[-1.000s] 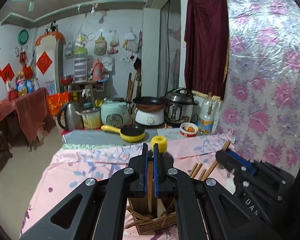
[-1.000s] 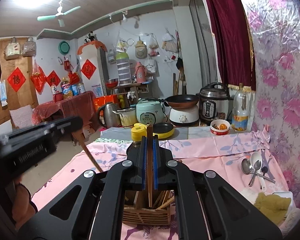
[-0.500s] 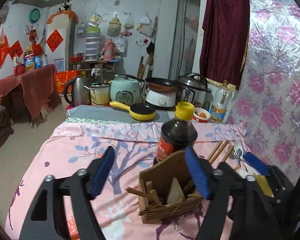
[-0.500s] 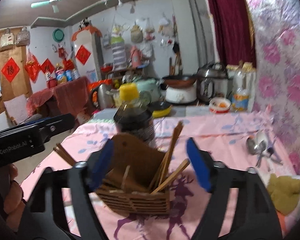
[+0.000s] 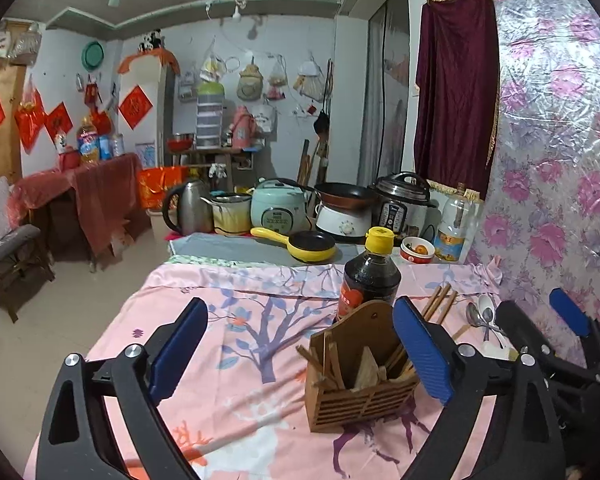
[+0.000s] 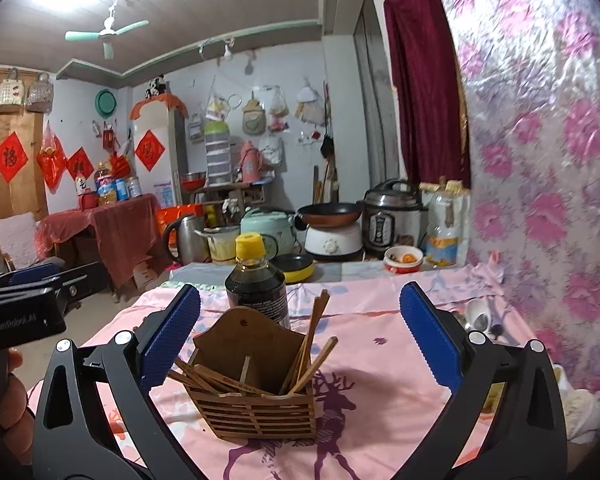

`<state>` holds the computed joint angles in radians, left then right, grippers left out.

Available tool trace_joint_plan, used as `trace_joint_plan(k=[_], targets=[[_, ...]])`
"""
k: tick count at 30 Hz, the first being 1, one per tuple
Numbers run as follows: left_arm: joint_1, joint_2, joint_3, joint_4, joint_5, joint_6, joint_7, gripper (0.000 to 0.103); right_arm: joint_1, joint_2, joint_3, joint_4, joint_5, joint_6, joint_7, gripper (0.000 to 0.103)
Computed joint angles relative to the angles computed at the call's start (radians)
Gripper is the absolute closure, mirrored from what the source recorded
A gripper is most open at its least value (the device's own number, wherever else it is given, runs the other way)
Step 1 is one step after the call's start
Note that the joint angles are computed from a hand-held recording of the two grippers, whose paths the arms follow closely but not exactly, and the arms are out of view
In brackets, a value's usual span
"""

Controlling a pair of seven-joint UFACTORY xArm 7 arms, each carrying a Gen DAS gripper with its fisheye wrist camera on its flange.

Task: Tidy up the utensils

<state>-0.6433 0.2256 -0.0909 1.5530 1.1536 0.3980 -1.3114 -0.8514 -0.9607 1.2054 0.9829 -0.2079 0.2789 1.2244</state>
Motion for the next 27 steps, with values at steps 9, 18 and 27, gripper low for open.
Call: trace_joint_plan(k=[9,18,27], targets=[[0.031,-0.245,-0.094,-0.268,0.180,0.076,-0.253,0.006,0.219,-0.142,-0.095,-0.061,-0.010,0.171,0.009,0.007],[0.073,-0.554,-0.290,-0.564,0.220,0.278,-0.391,0.006,0.464,-0.283,-0.150,-0.129,0.018,0.306,0.114,0.007],[0.136,-0.697,-0.427,-0.692,0.130,0.333,-0.395,0.006,0.493,-0.366,-0.063,-0.085,0.036,0.423,0.133,0.007]])
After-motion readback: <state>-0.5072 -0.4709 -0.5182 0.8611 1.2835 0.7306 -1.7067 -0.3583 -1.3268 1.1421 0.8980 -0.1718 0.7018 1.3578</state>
